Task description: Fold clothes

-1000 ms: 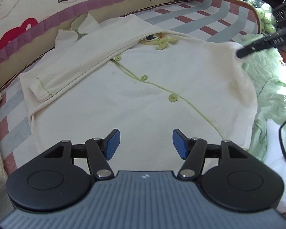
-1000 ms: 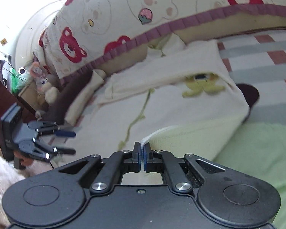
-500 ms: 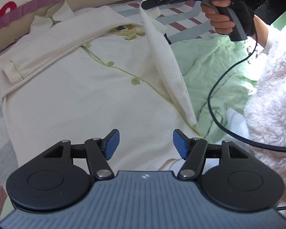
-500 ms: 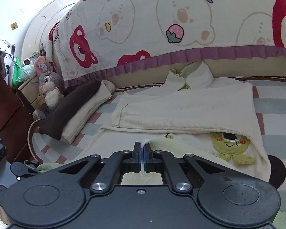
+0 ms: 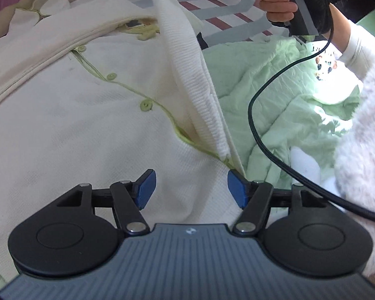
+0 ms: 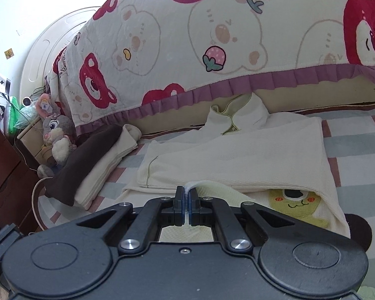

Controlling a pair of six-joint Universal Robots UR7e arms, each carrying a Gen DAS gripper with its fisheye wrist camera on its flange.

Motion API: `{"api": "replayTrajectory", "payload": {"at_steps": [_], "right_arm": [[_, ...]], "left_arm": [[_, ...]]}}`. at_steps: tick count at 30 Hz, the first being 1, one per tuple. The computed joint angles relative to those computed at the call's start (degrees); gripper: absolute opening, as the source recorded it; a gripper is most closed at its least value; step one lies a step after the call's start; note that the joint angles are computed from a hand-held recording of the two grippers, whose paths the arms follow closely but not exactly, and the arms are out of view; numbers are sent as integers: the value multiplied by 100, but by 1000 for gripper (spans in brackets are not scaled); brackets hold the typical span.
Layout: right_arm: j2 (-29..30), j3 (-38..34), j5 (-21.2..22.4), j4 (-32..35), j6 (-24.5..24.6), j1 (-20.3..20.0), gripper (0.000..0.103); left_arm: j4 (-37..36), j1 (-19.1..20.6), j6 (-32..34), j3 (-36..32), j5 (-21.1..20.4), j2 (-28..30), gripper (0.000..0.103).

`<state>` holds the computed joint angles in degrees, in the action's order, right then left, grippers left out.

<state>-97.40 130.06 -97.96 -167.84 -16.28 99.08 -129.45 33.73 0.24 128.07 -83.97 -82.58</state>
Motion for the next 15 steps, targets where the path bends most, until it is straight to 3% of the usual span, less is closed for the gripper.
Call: {"api": "replayTrajectory", "payload": {"at_steps": [8,15], "right_arm": [[113,-68,-137,0,-22,48,5],[-184,66,64,125,51,-27,5]], "left_arm": [[-228,156,-292,-150,-241,390,63],[-309,505,-551,-200,-508,153,63]]}}
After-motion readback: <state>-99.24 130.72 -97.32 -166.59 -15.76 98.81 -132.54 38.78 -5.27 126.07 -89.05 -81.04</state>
